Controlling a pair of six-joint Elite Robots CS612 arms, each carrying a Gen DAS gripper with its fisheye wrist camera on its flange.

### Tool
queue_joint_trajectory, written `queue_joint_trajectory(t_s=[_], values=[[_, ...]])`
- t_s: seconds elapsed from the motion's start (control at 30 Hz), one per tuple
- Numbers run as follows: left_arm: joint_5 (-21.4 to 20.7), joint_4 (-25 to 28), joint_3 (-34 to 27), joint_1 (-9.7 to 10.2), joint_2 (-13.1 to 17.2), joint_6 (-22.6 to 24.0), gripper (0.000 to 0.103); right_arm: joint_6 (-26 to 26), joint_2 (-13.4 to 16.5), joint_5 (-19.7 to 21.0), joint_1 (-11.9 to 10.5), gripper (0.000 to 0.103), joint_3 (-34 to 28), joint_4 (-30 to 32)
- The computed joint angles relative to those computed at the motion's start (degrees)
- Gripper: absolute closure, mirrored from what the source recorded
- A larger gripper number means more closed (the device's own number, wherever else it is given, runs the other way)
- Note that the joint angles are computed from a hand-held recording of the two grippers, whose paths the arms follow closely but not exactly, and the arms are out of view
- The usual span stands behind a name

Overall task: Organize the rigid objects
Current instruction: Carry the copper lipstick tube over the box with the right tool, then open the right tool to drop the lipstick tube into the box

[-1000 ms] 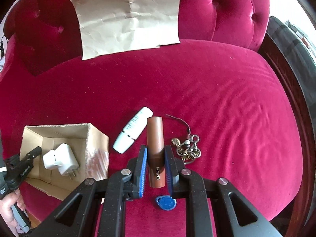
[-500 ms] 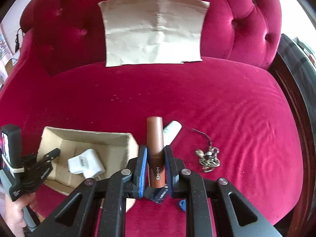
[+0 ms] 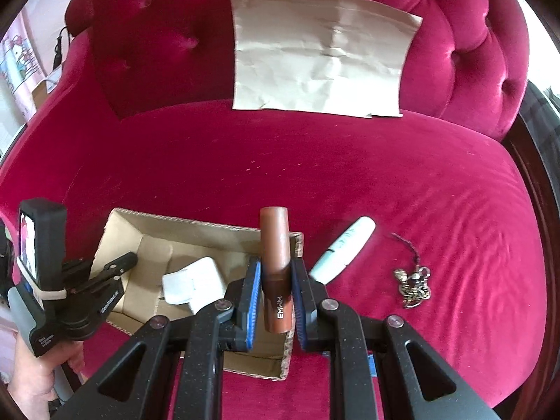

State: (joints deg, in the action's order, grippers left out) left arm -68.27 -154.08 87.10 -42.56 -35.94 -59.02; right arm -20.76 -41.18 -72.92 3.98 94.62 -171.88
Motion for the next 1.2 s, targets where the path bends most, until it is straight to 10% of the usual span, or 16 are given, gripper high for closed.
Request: queue_joint_trajectory(t_s=[1.03,1.2], values=[[0.0,-0.7,0.5,0.01,-0.1,0.7,0.100,-4.0,1.1,1.2,2.8,0.084,-1.0,7.1],[0.0,-0.6,0.2,-0.01,0.0,0.6,0.100,-2.6,1.3,1.3,2.6,0.023,-0.9,5.4]])
